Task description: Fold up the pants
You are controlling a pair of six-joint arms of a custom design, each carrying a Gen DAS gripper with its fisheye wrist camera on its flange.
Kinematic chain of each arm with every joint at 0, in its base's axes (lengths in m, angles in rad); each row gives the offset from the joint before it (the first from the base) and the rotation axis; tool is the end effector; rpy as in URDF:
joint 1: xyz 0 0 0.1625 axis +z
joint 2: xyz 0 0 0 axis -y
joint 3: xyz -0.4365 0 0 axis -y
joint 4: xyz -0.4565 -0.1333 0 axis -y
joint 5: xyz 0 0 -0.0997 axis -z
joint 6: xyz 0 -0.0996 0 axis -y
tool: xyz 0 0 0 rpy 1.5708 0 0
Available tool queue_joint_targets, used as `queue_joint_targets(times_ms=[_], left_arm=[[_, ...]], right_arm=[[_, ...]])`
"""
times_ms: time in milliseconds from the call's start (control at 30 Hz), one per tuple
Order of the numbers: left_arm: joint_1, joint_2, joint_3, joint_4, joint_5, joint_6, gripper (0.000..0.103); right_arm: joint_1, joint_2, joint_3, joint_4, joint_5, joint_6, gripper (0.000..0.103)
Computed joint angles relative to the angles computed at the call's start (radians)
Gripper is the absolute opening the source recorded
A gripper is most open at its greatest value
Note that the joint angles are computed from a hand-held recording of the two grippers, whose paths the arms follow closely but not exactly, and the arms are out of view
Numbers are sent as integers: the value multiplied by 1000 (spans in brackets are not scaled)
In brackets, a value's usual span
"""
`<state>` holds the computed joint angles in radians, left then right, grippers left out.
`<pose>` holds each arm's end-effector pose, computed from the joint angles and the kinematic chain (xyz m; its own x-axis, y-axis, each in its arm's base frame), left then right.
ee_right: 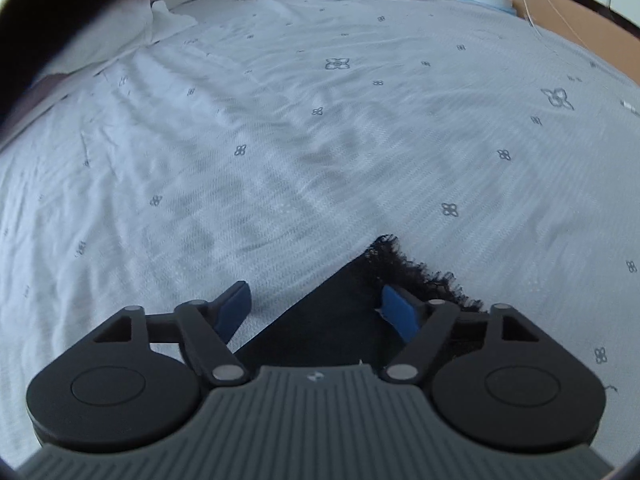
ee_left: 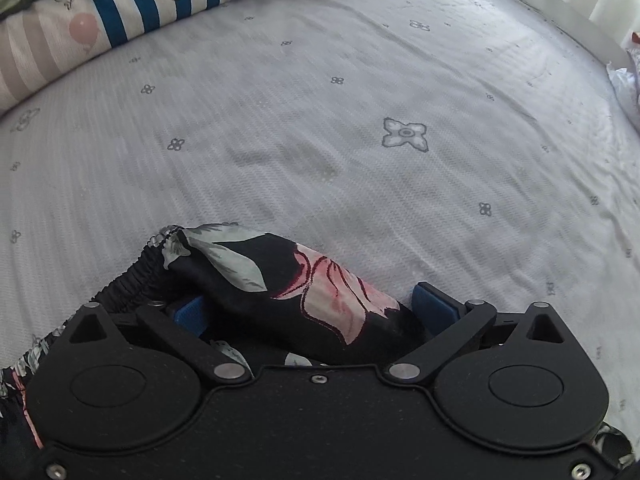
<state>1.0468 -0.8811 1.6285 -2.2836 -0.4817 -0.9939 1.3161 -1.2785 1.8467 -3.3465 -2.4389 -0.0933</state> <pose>-0.1637 -0.7261 0.1394 -0.6295 -0.5844 -0.5121 -0.0506 0.6885 -0.7235 -0.0973 -0.6010 0.4052 -0.4521 0.8174 0.3571 0.0476 0.4219 -0.9054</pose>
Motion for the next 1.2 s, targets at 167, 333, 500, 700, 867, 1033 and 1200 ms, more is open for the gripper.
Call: queue_joint_targets(times_ms=[167, 333, 500, 700, 867, 1033, 1200], left_arm=[[-29, 7, 38, -59, 106, 59, 32], [-24, -46, 99, -193, 64, 76, 2], [-45, -81, 166, -336, 81, 184, 2], [-91, -147, 227, -400, 98, 258, 1], [-118, -212, 277, -397, 84, 273, 1], [-128, -265, 319, -389, 42, 250, 1], [-140, -293, 337, -404, 19, 256, 1]], right_arm=[[23, 55, -18, -127, -67, -102, 33], [13, -22, 26, -33, -35, 51, 2], [21, -74, 77, -88, -18, 11, 2], [29, -204, 163, -87, 15, 11, 2], [34, -299, 226, -79, 27, 39, 2], [-75, -510, 329, 241, 455, 294, 17], [-51, -493, 360, 357, 661, 332, 55]])
